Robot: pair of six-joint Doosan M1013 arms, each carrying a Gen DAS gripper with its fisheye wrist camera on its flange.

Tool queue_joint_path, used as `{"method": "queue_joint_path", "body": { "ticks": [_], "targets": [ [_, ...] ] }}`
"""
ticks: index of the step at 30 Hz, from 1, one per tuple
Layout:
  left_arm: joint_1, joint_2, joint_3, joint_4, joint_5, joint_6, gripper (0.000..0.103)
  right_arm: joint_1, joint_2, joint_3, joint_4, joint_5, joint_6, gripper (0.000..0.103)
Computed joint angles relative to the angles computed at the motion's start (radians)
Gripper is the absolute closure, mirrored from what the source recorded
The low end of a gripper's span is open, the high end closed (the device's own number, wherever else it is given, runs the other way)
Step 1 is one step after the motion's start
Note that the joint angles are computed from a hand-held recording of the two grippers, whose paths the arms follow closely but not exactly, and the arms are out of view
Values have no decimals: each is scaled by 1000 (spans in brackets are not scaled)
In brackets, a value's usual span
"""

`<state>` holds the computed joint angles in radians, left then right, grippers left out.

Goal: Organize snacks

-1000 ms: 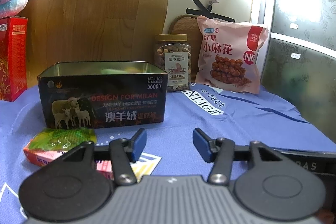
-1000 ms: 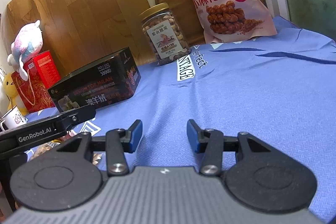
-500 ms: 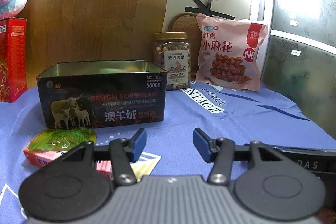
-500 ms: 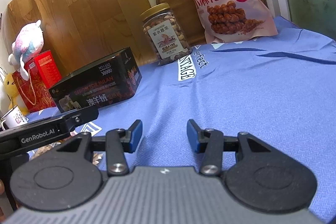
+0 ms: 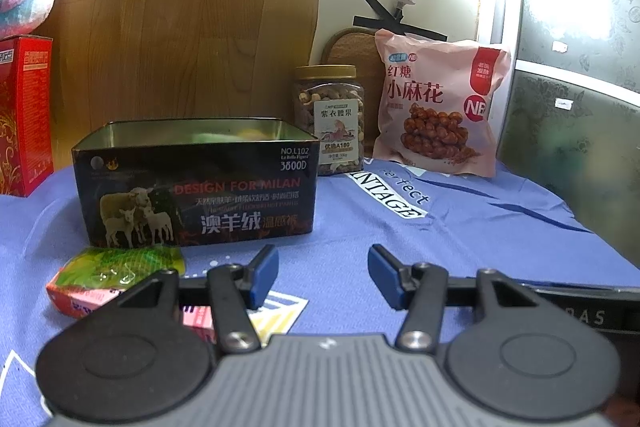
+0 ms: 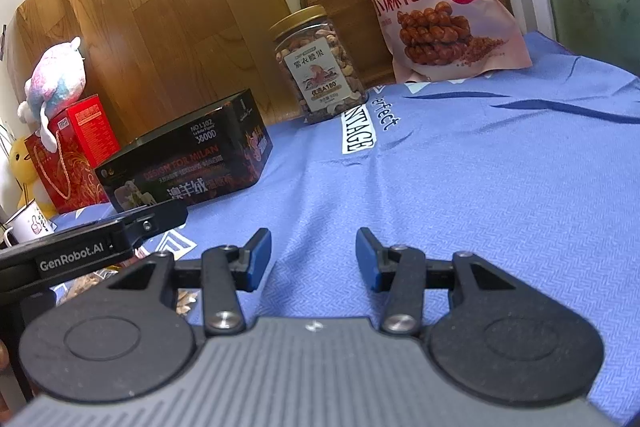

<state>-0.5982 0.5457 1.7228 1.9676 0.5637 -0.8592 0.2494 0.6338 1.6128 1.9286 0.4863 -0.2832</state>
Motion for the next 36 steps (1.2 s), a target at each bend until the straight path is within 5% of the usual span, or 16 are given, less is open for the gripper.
{"method": "queue_joint_path", "body": {
  "ticks": [36],
  "targets": [
    [-7, -1, 14, 57, 26, -54, 52, 1, 2, -5, -25, 1, 8, 54]
  ]
}}
